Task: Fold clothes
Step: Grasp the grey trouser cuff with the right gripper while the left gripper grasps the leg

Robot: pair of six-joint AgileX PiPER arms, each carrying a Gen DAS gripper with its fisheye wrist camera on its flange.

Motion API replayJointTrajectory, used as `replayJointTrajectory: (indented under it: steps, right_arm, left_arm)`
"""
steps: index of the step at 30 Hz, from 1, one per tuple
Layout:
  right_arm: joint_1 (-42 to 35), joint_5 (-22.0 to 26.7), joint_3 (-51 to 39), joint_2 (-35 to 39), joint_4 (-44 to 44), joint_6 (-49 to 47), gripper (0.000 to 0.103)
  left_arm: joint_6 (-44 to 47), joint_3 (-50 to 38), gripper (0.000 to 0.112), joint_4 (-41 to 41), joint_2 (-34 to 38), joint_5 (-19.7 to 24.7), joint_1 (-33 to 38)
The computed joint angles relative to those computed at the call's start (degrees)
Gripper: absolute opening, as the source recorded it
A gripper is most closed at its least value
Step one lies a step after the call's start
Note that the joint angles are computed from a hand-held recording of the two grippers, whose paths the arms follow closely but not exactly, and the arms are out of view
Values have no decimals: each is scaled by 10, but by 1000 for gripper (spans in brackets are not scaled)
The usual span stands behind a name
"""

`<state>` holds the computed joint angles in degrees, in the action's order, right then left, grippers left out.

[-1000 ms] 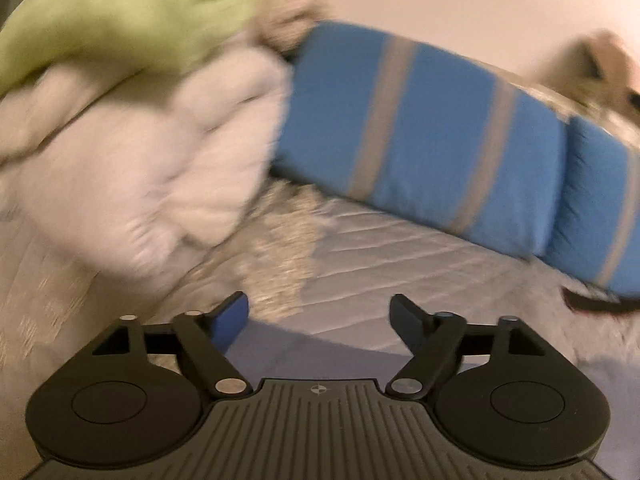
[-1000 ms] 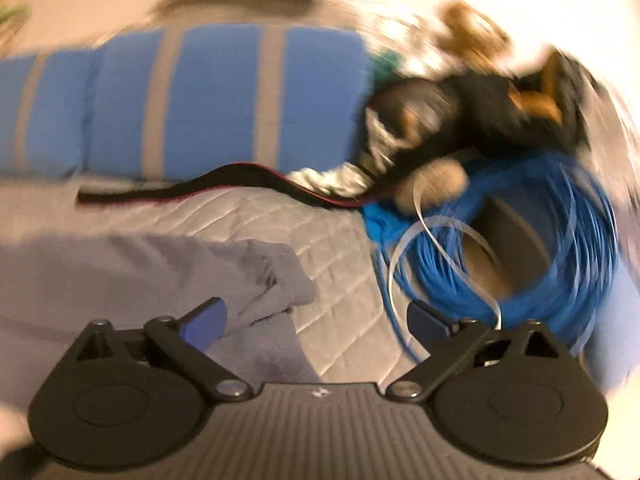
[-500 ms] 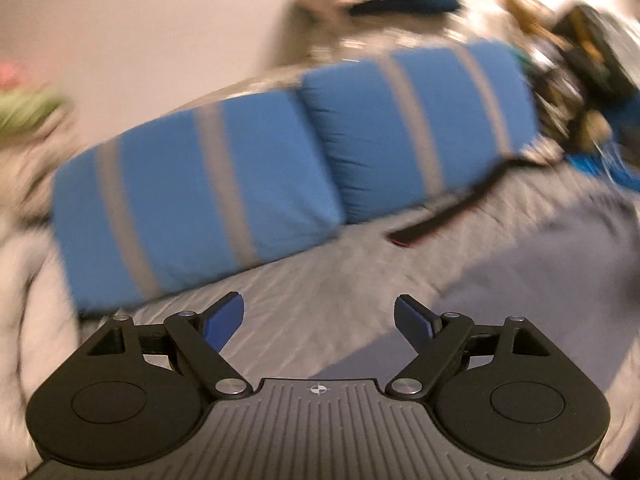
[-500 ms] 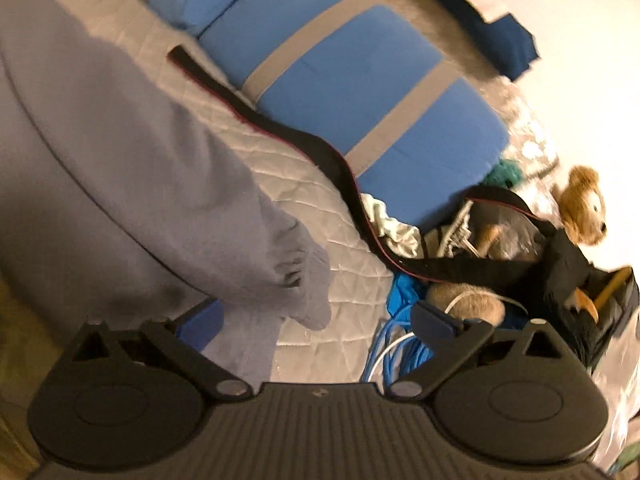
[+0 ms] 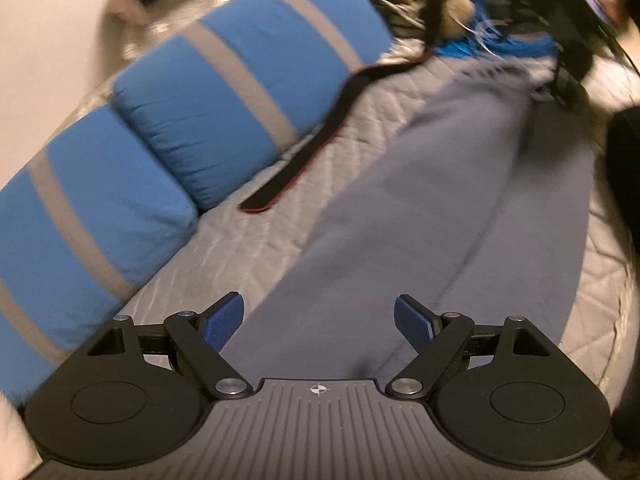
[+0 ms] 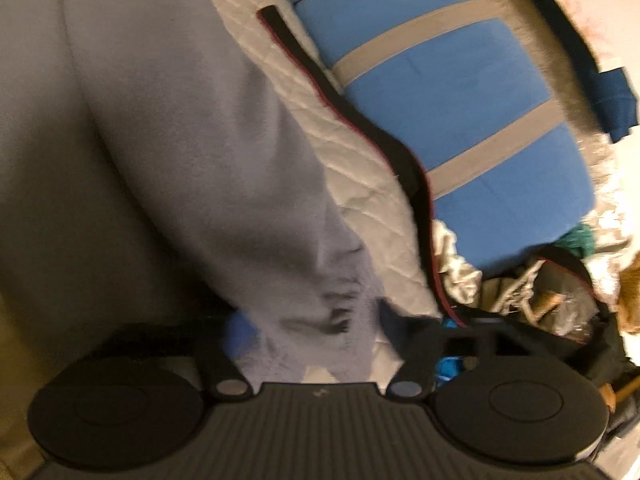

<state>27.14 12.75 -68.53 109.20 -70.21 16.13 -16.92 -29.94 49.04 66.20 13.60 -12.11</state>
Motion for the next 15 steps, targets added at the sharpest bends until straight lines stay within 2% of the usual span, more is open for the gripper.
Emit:
replayJointTrajectory:
  steps: [1, 4, 5, 9, 11, 12, 14, 15]
  right_arm:
    - [1, 7, -8, 0, 34, -40, 27]
    - [1, 11, -18, -5, 58, -64, 27]
    - [-2, 11, -25, -8, 99, -98, 27]
    - [-17, 11, -47, -27, 268, -238, 26]
    - [-25, 12, -55, -35, 353, -311, 25]
    - [-28, 10, -54, -36, 362, -321, 25]
    - [-31, 3, -48, -37, 366, -331, 25]
    - [-33, -1, -43, -38, 363, -331, 25]
  left_arm:
    - [-40, 0, 82, 44, 9, 2, -15]
    - [-124, -5, 82, 132, 41, 11, -58]
    - [-136, -8, 82, 147, 52, 14, -70]
    - [-274, -17, 82, 299, 108, 53, -130]
    - [-290, -30, 82, 324, 136, 77, -145]
    - [-292, -37, 82, 331, 148, 92, -152]
    - [-308, -44, 72, 363, 171, 125, -167]
    - [-333, -38, 52, 407, 178, 149, -178]
